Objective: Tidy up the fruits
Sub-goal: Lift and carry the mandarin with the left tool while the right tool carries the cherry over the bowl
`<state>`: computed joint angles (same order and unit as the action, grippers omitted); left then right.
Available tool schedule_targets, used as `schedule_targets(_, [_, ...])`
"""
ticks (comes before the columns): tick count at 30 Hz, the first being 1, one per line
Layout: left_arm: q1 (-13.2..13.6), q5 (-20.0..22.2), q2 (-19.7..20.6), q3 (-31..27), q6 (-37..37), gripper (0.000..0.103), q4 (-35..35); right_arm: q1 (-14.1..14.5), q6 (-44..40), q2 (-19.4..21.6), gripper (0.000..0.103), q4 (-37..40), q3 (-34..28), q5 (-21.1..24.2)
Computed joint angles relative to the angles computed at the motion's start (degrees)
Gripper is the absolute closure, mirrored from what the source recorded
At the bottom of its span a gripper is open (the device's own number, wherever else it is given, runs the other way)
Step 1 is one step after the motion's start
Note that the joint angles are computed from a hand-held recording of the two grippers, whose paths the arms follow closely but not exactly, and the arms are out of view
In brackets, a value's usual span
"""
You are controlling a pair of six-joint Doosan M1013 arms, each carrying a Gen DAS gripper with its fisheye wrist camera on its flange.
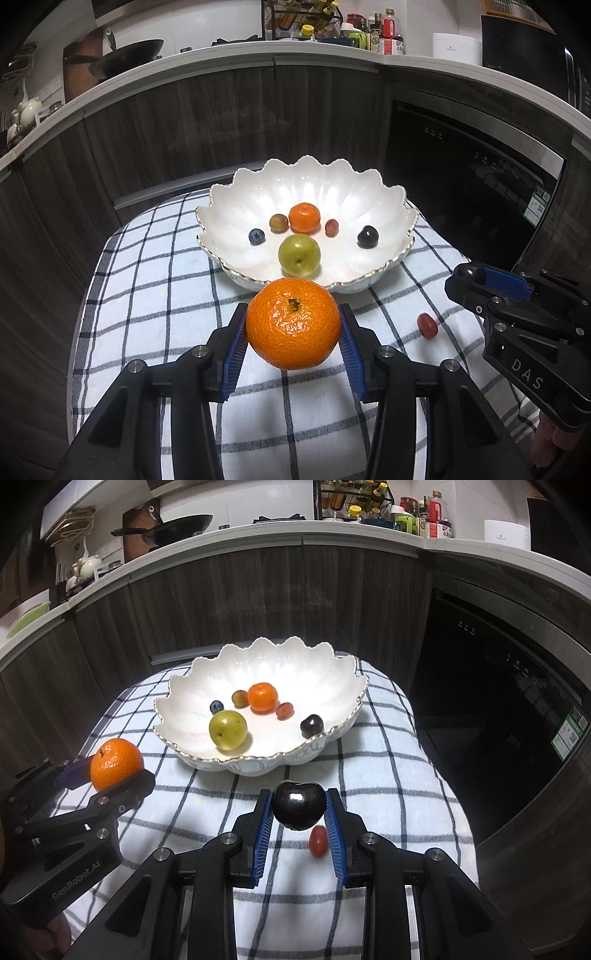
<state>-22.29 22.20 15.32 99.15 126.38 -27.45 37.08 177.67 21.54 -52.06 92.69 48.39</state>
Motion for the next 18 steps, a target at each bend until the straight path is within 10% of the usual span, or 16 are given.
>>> schedule_targets(18, [-0.5, -1.3, 1.2, -3.5, -4.1, 0.057, 2.5, -1.8, -2.4, 0.1, 0.073, -3.3, -2.1, -0.4])
